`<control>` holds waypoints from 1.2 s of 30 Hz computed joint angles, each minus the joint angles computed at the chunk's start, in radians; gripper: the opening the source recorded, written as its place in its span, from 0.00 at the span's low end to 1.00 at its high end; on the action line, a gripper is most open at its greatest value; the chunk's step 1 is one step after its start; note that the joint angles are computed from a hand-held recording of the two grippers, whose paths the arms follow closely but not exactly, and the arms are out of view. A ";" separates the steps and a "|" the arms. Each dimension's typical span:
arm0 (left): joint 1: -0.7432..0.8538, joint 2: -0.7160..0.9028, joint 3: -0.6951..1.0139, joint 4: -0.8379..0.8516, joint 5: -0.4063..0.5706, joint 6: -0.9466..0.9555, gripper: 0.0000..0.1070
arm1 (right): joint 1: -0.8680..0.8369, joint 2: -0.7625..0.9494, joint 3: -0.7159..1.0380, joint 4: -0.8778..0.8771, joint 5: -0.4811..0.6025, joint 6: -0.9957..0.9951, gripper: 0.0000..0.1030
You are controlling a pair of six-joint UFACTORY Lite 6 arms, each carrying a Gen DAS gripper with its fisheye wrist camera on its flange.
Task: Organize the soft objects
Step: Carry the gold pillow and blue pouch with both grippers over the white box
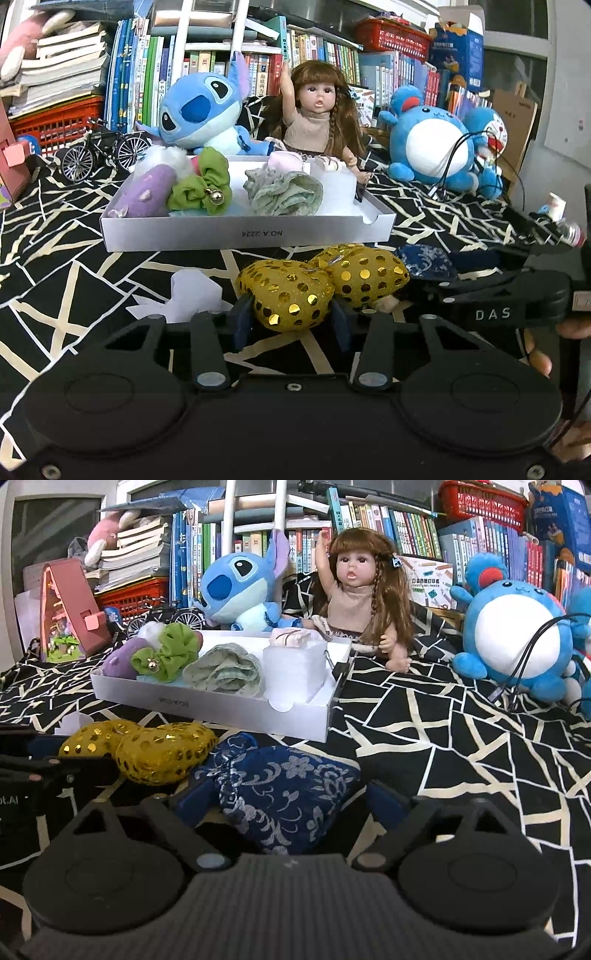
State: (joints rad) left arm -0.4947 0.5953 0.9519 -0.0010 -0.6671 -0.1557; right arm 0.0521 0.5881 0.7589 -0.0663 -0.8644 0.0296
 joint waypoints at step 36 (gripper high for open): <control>0.000 -0.120 -0.041 -0.087 -0.017 0.009 0.29 | 0.018 -0.118 -0.101 0.062 -0.083 0.028 0.55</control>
